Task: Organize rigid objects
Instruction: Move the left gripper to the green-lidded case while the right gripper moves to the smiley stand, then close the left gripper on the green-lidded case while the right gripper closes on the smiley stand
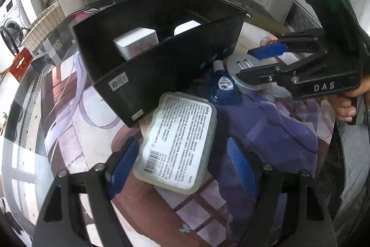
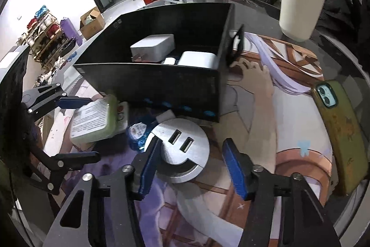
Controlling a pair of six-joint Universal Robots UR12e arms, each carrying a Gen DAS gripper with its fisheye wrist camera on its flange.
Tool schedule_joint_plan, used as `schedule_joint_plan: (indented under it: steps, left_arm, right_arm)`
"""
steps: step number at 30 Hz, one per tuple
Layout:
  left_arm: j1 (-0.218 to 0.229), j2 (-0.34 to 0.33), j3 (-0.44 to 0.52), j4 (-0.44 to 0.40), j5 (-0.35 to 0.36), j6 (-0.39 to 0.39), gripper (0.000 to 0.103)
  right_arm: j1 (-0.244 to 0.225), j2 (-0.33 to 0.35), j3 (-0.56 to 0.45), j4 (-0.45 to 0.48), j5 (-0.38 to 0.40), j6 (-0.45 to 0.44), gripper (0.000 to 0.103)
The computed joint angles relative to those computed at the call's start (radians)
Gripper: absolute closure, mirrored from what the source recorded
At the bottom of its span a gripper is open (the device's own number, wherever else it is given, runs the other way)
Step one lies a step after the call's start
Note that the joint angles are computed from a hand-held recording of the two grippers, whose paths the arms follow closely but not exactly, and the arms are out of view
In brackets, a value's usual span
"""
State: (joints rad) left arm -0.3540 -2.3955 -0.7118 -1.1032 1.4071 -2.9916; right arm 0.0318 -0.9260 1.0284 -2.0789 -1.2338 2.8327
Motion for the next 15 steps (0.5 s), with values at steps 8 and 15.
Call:
schedule_joint_plan:
  steps: [8,15]
  left_arm:
    - [-0.003,0.013,-0.028,0.025,0.002,-0.028,0.048]
    - [-0.003,0.008,-0.018,0.020,-0.003,-0.028,0.048]
  right_arm:
    - [0.003,-0.005,-0.001,0.004,0.040,0.011,0.049]
    - [0.003,-0.001,-0.012,0.009,0.038,0.003,0.044]
